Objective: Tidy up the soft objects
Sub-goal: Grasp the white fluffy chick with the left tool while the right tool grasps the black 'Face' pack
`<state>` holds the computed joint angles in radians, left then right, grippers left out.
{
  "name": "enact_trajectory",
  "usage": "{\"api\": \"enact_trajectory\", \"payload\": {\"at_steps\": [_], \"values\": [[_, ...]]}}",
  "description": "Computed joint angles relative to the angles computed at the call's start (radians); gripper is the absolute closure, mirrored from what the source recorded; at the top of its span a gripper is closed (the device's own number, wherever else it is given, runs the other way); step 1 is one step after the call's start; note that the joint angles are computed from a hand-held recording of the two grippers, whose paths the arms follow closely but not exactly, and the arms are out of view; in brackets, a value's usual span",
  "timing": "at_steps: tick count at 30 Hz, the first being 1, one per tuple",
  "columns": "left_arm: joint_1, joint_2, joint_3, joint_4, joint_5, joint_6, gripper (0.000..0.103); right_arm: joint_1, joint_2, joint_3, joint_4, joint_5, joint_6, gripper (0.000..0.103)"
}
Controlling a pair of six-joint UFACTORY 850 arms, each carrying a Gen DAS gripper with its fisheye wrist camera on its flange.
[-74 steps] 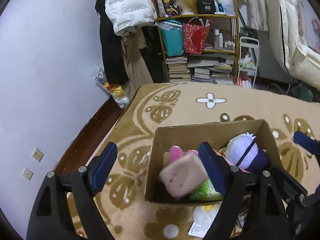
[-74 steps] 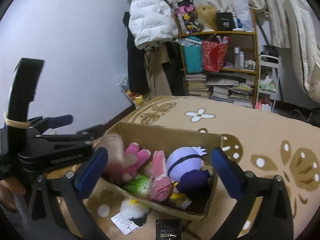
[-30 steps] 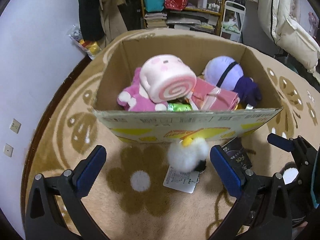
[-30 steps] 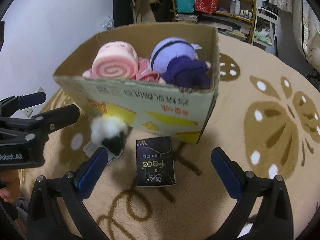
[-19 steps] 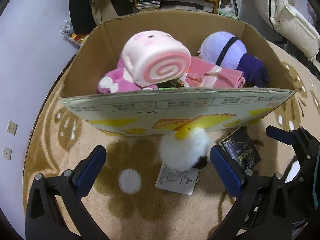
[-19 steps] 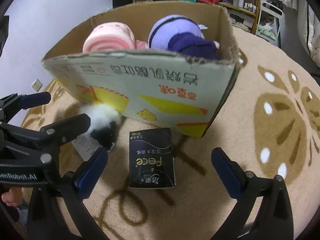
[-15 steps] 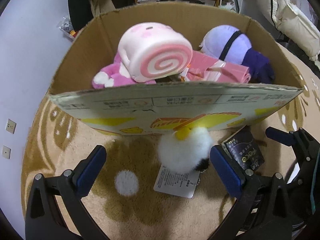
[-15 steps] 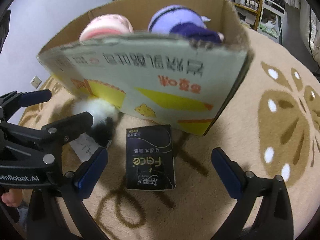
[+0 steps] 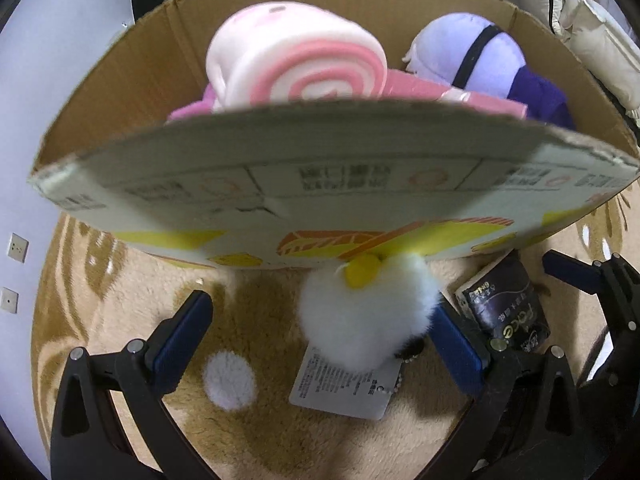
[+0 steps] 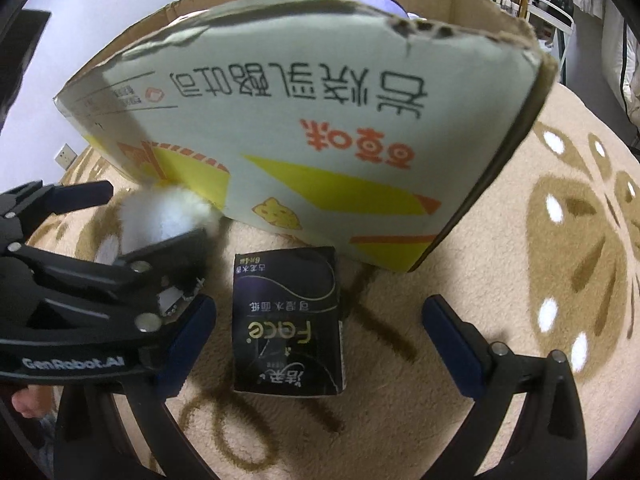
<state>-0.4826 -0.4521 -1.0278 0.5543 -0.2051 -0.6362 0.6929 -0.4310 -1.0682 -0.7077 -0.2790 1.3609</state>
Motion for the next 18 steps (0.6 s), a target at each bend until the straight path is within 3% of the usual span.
{"api": "enact_trajectory", "payload": {"at_steps": [8,18], "values": [[-0.013,-0.016,-0.007,0.155,-0.006,-0.159,0.001,-0.007,-0.011,0.002,-0.011,0.016,0.006,0.000],[-0.007,-0.046,-0.020,0.207,0.005,-0.210,0.000,0.003,-0.035,-0.022,0.017,0.001,-0.020,0.000]]}}
